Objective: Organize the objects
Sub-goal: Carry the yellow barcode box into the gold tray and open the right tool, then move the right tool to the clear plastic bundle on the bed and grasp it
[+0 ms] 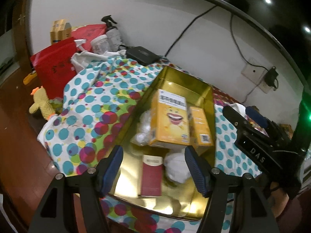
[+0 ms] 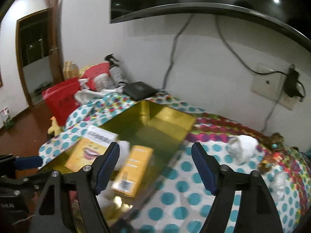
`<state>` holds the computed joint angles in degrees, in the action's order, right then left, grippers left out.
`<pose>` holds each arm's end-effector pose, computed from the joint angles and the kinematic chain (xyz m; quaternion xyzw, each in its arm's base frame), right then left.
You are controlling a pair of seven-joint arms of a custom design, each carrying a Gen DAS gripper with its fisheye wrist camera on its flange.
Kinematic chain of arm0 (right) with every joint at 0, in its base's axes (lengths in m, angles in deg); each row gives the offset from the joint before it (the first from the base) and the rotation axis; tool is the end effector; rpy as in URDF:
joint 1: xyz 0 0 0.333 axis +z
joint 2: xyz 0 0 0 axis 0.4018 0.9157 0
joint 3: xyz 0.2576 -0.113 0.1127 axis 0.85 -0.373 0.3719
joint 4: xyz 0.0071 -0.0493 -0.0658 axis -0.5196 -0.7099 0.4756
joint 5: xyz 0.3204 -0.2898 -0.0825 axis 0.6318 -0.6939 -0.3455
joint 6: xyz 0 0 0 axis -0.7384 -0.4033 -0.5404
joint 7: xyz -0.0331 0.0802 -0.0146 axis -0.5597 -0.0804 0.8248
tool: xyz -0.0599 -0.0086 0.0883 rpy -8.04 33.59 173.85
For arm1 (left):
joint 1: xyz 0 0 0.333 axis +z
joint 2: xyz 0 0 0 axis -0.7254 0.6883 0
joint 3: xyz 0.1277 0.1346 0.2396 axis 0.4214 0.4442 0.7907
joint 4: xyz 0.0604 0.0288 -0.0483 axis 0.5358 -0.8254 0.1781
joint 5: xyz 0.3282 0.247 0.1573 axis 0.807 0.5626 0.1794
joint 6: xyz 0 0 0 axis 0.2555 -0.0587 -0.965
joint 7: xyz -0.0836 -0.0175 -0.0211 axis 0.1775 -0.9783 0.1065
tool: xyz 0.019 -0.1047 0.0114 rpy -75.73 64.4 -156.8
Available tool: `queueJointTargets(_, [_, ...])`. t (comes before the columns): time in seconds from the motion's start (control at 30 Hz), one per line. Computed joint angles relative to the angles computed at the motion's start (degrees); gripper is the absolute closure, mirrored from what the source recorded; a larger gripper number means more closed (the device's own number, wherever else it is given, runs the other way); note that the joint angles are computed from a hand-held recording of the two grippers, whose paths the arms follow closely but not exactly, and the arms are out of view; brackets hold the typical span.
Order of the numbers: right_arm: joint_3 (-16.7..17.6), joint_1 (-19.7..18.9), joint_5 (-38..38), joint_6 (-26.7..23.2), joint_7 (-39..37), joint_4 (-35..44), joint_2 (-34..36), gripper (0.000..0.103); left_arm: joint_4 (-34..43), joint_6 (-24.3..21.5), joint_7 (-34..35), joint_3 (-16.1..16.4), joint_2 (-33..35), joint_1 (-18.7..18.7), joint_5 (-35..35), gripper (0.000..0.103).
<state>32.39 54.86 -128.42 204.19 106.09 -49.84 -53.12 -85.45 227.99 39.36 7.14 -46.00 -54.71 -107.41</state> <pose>0.5942 0.4037 0.4672 -0.6313 0.6146 -0.3356 0.3334 0.5639 -0.1697 0.4722 -0.6382 0.6832 -0.3296 0.1317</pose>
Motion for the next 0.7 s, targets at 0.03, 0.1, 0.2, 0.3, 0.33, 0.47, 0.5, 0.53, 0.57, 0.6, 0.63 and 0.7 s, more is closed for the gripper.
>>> queueJointTargets(0.03, [-0.3,0.0,-0.7,-0.4,0.8,-1.0,-0.8,0.028,0.0,0.2,0.1,-0.1,-0.1,-0.1,0.1,0.035])
queueJointTargets(0.1, [-0.8,0.1,-3.7,-3.7,3.4,-4.2,-3.3,0.027,0.0,0.6,0.3,-0.5,0.0,-0.5,0.6,0.035])
queueJointTargets(0.2, [-0.3,-1.0,-9.8,-8.2,7.9,-9.9,-7.3,0.025,0.0,2.0,1.0,-1.0,0.1,-1.1,1.2,0.035])
queueJointTargets(0.3, [1.0,-2.9,-13.5,-13.3,12.1,-15.4,-10.9,0.021,0.1,3.9,4.2,-1.1,0.3,-2.8,-0.7,0.035])
queueJointTargets(0.33, [1.4,-3.7,-14.4,-14.9,13.7,-17.8,-12.4,0.02,0.1,4.8,6.0,-1.1,0.4,-3.6,-2.0,0.035])
queueJointTargets(0.47, [3.2,-7.2,-16.0,-16.7,19.3,-24.1,-17.1,0.02,1.3,7.7,8.6,-2.2,1.7,-5.3,-2.4,0.035])
queueJointTargets(0.5, [3.6,-8.2,-16.5,-16.4,21.3,-25.4,-18.3,0.019,1.8,8.2,9.8,-2.3,2.3,-6.0,-3.1,0.035])
queueJointTargets(0.53, [4.2,-8.9,-17.2,-16.9,22.8,-26.2,-19.2,0.019,2.5,8.8,12.6,-2.2,2.9,-7.1,-5.2,0.035])
queueJointTargets(0.57, [4.8,-9.5,-18.3,-17.9,23.9,-27.3,-20.2,0.019,2.9,9.4,15.1,-2.2,3.3,-8.0,-7.3,0.035])
queueJointTargets(0.6, [5.4,-9.9,-19.0,-18.9,23.9,-27.8,-20.7,0.016,3.7,10.3,20.3,-1.9,4.0,-9.7,-12.5,0.035])
queueJointTargets(0.63, [6.0,-10.3,-18.9,-19.5,23.7,-28.1,-21.0,0.012,4.3,11.1,24.4,-1.9,4.6,-10.8,-16.8,0.035])
queueJointTargets(0.7, [6.6,-10.9,-19.9,-18.6,25.6,-29.4,-22.3,0.0,5.8,13.7,31.6,-2.7,6.2,-12.2,-23.9,0.035])
